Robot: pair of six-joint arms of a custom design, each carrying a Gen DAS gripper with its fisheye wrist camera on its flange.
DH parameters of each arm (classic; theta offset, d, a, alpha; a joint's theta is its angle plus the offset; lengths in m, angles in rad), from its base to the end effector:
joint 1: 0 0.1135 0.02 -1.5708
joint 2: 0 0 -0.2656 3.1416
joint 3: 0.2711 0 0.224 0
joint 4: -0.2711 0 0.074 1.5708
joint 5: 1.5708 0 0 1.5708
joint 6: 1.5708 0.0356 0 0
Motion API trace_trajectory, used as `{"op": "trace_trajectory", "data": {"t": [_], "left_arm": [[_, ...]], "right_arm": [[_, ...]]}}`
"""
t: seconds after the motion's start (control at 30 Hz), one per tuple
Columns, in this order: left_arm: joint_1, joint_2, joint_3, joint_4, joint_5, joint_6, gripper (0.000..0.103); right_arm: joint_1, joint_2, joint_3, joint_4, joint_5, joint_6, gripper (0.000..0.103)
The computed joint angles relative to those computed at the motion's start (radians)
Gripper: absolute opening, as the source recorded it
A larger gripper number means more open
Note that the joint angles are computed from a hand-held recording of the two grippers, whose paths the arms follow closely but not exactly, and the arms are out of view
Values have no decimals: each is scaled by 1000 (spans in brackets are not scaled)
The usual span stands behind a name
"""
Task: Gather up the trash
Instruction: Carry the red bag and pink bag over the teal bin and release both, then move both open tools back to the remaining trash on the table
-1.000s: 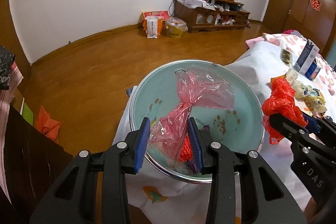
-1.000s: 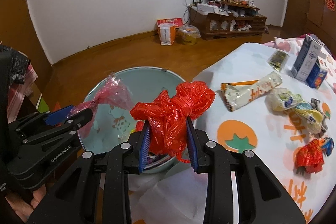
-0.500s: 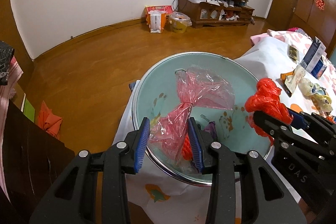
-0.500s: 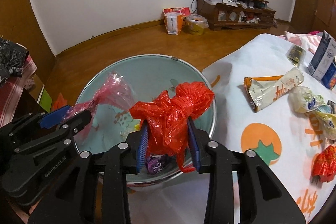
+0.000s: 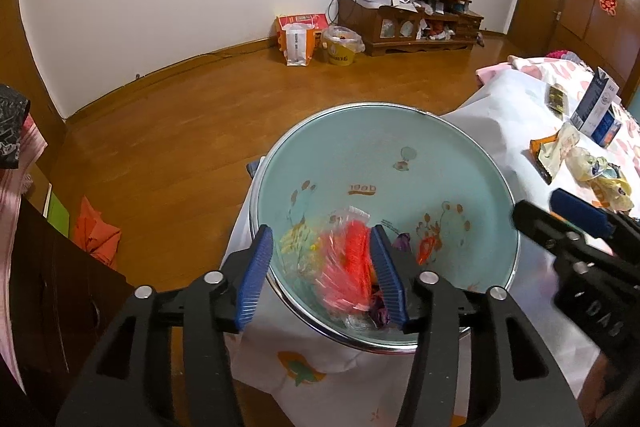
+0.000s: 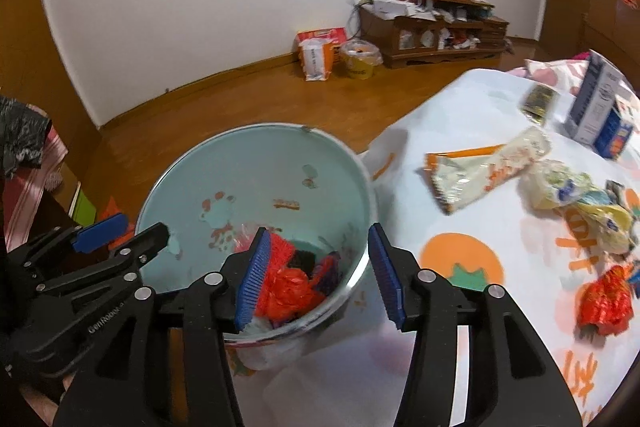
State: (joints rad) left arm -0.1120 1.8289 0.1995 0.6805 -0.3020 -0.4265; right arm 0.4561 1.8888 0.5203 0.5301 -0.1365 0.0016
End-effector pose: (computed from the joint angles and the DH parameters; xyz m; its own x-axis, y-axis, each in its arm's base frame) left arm 0.1979 -0.0116 0.0636 -0.7082 -0.3178 -0.6304 -0.3937 0.9190 -0.0209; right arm 0.2477 0.1269 0.0852 -0.6684 -0.3261 -0.6685 -0.5170 0.8499 0.1022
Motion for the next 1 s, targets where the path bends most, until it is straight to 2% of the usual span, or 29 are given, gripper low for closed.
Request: {"op": "trace_trajectory", "data": {"t": [0.1, 0.47, 0.8, 1.0], "left_arm": [[-21, -16, 2, -21, -20, -14, 61], [-123, -86, 1, -93, -77, -50, 65], [-277, -119, 41, -175, -126, -118, 65], [-358, -125, 68, -204, -149, -146, 64]], "right_arm": [[-56, -31, -23, -2, -13, -1, 53], [-171, -87, -108, 14, -37, -19, 53], [-401, -184, -186, 6, -131, -90, 53], [-584, -240, -200, -43, -208, -160, 53]]}}
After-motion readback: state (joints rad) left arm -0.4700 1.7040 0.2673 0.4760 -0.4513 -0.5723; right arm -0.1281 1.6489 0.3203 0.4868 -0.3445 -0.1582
